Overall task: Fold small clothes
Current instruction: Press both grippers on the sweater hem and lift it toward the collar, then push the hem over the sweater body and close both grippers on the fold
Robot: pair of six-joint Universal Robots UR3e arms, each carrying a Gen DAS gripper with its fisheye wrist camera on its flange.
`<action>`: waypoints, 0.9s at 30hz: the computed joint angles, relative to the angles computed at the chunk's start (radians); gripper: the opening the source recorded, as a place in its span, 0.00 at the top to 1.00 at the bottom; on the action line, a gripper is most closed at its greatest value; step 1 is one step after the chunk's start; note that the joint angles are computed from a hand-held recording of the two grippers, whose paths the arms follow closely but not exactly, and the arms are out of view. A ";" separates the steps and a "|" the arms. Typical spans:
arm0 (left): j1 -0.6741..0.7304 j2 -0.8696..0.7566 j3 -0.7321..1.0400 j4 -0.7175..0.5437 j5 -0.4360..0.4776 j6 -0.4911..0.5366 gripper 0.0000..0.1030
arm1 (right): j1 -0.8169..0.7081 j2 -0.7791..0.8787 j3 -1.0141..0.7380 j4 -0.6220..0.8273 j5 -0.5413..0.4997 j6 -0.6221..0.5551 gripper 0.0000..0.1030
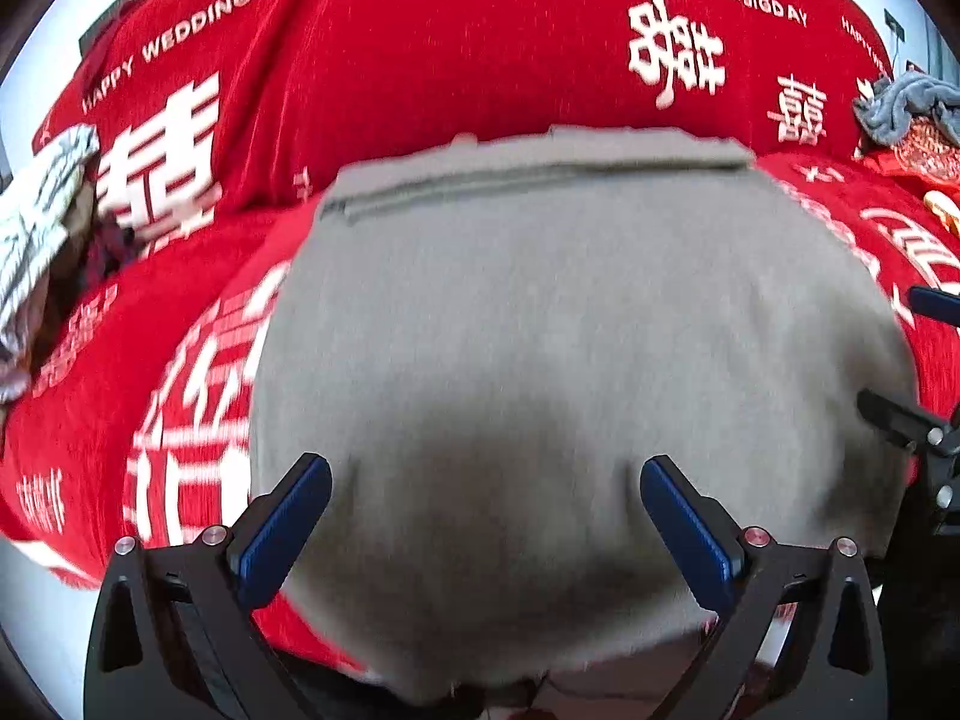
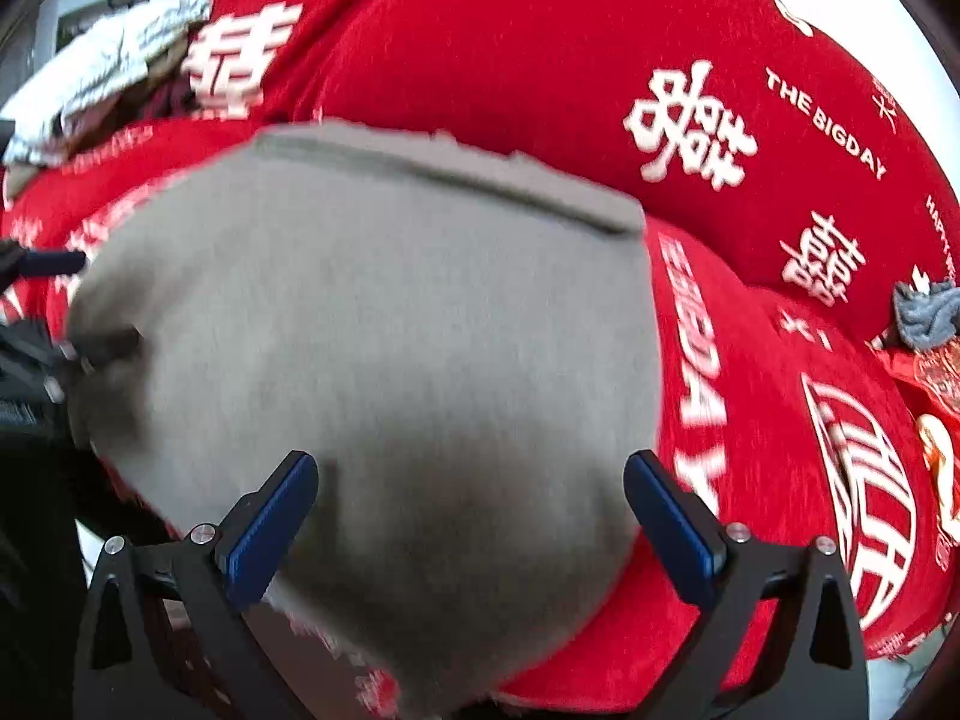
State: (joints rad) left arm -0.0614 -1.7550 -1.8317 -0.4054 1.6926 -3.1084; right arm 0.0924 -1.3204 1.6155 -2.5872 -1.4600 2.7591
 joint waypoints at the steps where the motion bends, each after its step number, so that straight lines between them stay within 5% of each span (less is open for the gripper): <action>1: -0.003 -0.024 0.039 -0.012 0.004 -0.010 0.00 | 0.011 0.046 -0.076 0.033 0.005 0.020 0.01; 7: 0.001 -0.142 0.193 -0.107 0.013 -0.037 0.00 | 0.041 0.230 -0.337 0.224 -0.018 0.116 0.02; 13: 0.049 -0.104 0.089 -0.039 -0.074 -0.071 0.00 | 0.001 0.139 -0.115 0.041 0.040 0.079 0.01; 21: 0.048 -0.080 0.057 -0.040 -0.070 -0.067 0.00 | -0.014 0.095 -0.045 0.016 0.048 0.059 0.01; 27: 0.141 0.065 -0.055 -0.130 -0.155 -0.070 0.00 | -0.042 0.021 0.023 0.056 0.037 0.024 0.01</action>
State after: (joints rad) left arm 0.0792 -1.6900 -1.8866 -0.5359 1.5372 -3.1784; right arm 0.0507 -1.2995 1.6387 -2.5314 -1.4225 2.7835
